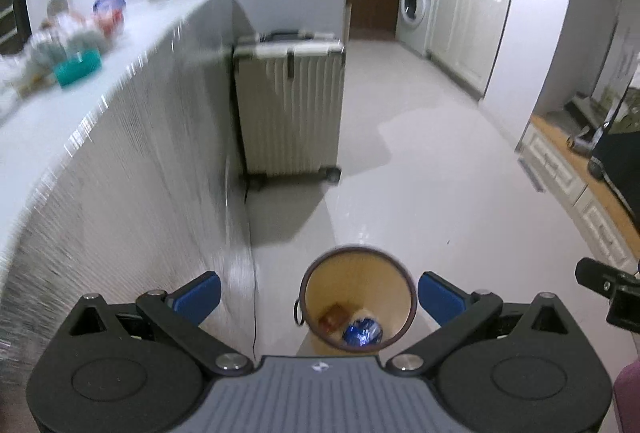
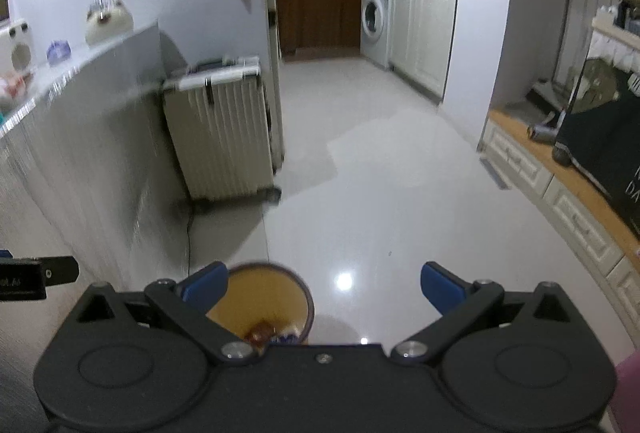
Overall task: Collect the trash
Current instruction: 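Raise both open tools from the wastebasket back toward the table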
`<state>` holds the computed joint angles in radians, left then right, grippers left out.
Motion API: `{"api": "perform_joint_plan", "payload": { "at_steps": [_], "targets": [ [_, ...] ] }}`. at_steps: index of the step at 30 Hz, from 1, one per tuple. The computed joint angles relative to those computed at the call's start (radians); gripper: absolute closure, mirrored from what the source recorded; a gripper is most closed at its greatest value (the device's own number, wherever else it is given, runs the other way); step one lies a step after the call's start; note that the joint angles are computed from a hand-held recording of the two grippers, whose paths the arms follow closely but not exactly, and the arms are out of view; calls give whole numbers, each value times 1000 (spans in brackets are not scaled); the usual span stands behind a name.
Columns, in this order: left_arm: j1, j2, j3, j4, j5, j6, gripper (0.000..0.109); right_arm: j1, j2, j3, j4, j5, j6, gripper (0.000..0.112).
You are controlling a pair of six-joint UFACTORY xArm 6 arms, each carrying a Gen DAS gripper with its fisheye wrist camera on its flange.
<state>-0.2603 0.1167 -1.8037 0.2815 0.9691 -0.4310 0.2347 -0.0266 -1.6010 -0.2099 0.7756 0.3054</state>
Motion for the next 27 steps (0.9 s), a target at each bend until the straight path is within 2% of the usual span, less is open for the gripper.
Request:
{"api": "perform_joint_plan", "payload": {
  "at_steps": [9,13,20,24,27],
  "targets": [
    [-19,-72,-60,42,-14,17,6,14,-76,-31,7,-77,26,9],
    [-5,-111,-58,70,-20,5,6,38,-57,-93,-14,-74,32,9],
    [58,-167,-55,81,-23,12,6,108,14,-224,-33,-51,16,9],
    [125,-177,-67,31,-24,63,6,154,75,-329,-6,-22,-6,9],
    [185,-203,-39,10,-39,86,6,188,117,-380,35,-43,-14,9]
  ]
}}
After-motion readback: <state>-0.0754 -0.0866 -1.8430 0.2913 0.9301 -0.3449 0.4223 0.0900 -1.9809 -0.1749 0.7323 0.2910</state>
